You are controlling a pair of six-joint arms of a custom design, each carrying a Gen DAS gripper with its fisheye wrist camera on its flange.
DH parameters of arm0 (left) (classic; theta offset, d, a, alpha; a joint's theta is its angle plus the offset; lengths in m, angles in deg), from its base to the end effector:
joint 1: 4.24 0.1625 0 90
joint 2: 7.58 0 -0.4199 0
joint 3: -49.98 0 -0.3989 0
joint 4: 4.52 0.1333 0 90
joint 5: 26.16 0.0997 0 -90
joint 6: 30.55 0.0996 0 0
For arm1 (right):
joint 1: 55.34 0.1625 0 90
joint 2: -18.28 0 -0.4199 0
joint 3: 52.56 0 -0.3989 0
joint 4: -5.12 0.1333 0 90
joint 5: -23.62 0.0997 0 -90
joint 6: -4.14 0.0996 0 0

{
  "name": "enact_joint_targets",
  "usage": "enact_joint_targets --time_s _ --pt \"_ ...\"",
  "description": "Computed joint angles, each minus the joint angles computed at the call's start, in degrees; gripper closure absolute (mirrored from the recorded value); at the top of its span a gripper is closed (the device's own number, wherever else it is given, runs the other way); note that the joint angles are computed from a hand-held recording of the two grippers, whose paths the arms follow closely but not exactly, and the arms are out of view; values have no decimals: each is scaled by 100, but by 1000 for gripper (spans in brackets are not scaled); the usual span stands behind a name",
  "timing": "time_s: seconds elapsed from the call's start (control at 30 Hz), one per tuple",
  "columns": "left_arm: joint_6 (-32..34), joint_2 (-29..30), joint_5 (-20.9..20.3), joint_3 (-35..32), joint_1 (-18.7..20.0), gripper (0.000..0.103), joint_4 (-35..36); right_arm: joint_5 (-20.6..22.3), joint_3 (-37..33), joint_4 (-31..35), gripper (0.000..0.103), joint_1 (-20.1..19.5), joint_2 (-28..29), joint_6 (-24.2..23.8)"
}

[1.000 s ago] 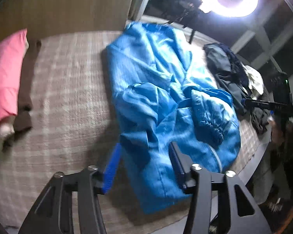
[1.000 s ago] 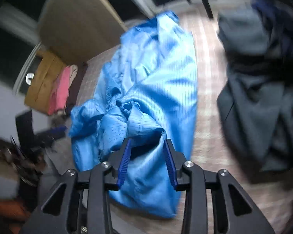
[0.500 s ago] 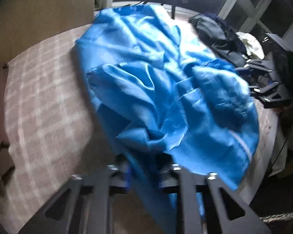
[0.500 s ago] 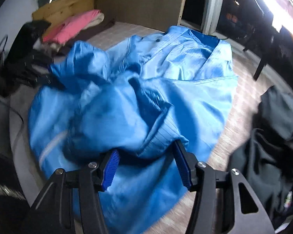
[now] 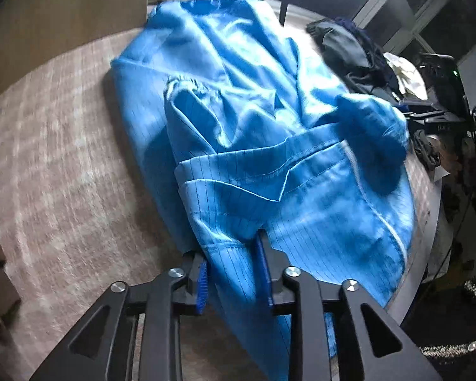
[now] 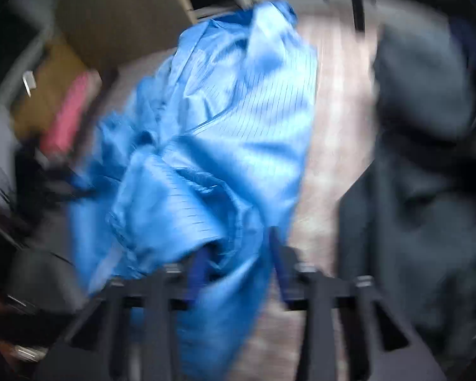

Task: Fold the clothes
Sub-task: 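Fold the hem over the coat body with the right gripper and release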

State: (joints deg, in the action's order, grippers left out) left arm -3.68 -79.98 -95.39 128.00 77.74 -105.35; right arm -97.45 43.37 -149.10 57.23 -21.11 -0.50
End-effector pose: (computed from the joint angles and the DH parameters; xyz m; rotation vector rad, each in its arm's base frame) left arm 0.0788 -0.6490 0.4400 0.8081 2.6487 -0.0412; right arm 0.3269 -0.5731 0.0250 0.5671 -2.5502 0.2863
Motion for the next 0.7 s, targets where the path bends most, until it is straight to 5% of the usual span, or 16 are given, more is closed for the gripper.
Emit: enact_joint_targets --time_s 0.13,0.23,0.3,0.33,0.47,0.7 --pt "50 -213 205 87 -72 76 -164 -630 -236 612 54 287 -8 -499" --pt "48 -460 270 221 -109 72 -285 -311 29 760 56 295 -295 -329" --pt "-24 -565 159 233 -120 71 -229 216 253 930 90 240 -500 -78" --pt "-65 -600 82 242 -124 71 -199 436 337 919 95 222 -512 7" --pt "-113 -720 -17 504 -198 71 -244 824 359 826 96 143 -268 -27" --pt "-92 -857 -203 743 -286 71 -134 829 141 723 96 109 49 -208"
